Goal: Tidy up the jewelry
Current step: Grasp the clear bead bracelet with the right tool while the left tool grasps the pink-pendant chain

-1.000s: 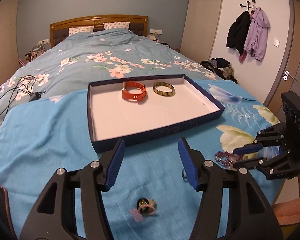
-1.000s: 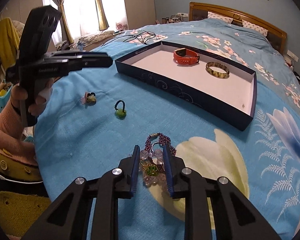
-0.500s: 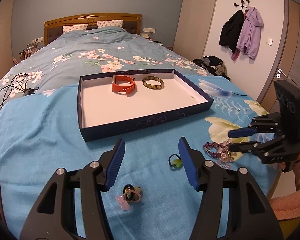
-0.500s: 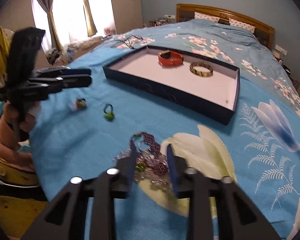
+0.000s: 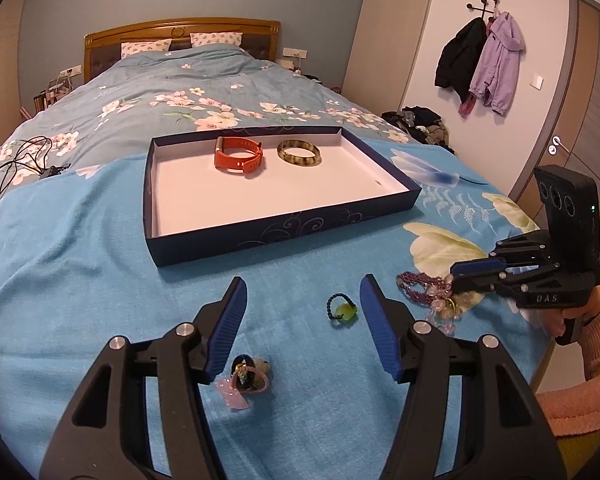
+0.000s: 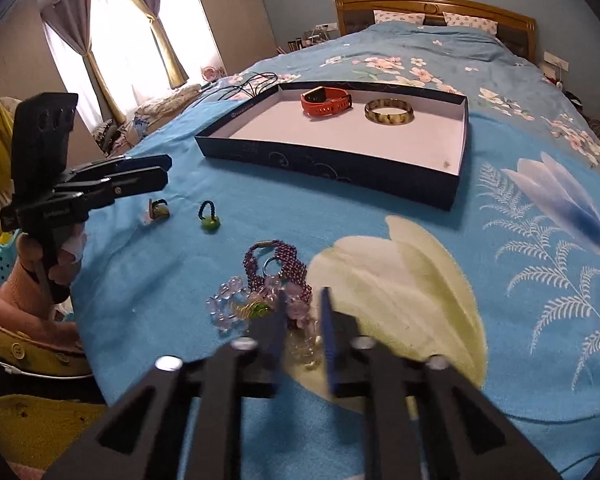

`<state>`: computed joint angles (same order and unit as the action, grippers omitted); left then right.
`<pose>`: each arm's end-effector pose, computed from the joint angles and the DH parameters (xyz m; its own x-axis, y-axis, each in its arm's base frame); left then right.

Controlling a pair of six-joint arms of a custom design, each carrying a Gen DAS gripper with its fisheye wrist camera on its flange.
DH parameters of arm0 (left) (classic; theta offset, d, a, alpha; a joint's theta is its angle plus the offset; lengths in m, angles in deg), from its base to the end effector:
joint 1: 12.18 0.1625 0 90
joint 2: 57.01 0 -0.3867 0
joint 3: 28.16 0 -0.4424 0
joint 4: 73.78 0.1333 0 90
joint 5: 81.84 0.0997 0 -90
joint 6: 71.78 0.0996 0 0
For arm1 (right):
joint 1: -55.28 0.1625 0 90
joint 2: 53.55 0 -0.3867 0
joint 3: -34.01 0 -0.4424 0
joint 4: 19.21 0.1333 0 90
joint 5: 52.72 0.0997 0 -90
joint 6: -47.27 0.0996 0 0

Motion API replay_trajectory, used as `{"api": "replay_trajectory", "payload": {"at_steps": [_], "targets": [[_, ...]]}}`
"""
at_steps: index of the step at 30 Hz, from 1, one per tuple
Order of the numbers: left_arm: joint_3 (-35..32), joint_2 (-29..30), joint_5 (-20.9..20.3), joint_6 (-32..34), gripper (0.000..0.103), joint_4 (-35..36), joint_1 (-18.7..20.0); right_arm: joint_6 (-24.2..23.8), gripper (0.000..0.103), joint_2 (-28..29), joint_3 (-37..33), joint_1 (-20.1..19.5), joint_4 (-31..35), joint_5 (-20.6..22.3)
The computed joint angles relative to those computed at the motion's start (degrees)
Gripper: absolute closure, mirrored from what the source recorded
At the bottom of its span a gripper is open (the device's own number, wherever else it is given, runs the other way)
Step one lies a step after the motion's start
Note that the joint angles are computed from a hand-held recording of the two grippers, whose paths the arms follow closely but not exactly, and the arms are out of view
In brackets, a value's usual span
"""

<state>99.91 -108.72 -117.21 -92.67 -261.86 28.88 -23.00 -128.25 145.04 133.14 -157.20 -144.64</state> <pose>-0.2044 -0.4625 0.0194 -0.8176 0.0050 -0.5758 0.4377 0.6551 -0.6159 0.0059 -0.5907 0.1961 -0.5232 -0.8281 0.2013 -0.8489 0.5273 -0.0373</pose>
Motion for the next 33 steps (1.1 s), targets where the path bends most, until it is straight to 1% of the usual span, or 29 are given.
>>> {"api": "replay_trajectory", "payload": {"at_steps": [6, 10, 14, 19, 22, 25, 31, 33], "targets": [[0.2, -0.1, -0.1, -0.5, 0.045, 0.4, 0.0, -0.8, 0.095, -1.3, 1.4, 0.2, -1.1, 0.7], [0.7, -0.1, -0.4, 0.3, 0.045, 0.2, -0.4, -1.8, 0.095, -3.8, 2.6, 0.4, 0.0, 3.9], [1.2, 0.0, -1.8, 1.1, 0.047, 0.3, -0.6, -2.9, 0.095, -6.3, 3.8, 0.9, 1.2, 7.1], [2.1, -0.5, -2.0, 0.8, 0.048, 1.4, -1.1, -3.5, 0.095, -7.4, 4.5, 1.7, 1.6, 9.1], [3.5, -1.5, -0.9, -1.1, 0.048, 2.6, -1.7, -3.2, 0.095, -7.6, 4.4, 1.9, 1.7, 10.6], [4.9, -3.1, 0.1, -4.3, 0.049, 5.4, -1.8, -2.8, 0.095, -7.3, 4.3, 2.2, 1.3, 11.5], [7.0, -5.8, 1.6, -11.2, 0.052, 12.8, -2.0, -2.0, 0.095, -6.2, 4.3, 2.4, 0.2, 11.4], [7.2, -6.2, 1.5, -12.5, 0.056, 14.1, -1.7, -1.6, 0.095, -5.7, 4.3, 2.6, -0.2, 11.2]]}}
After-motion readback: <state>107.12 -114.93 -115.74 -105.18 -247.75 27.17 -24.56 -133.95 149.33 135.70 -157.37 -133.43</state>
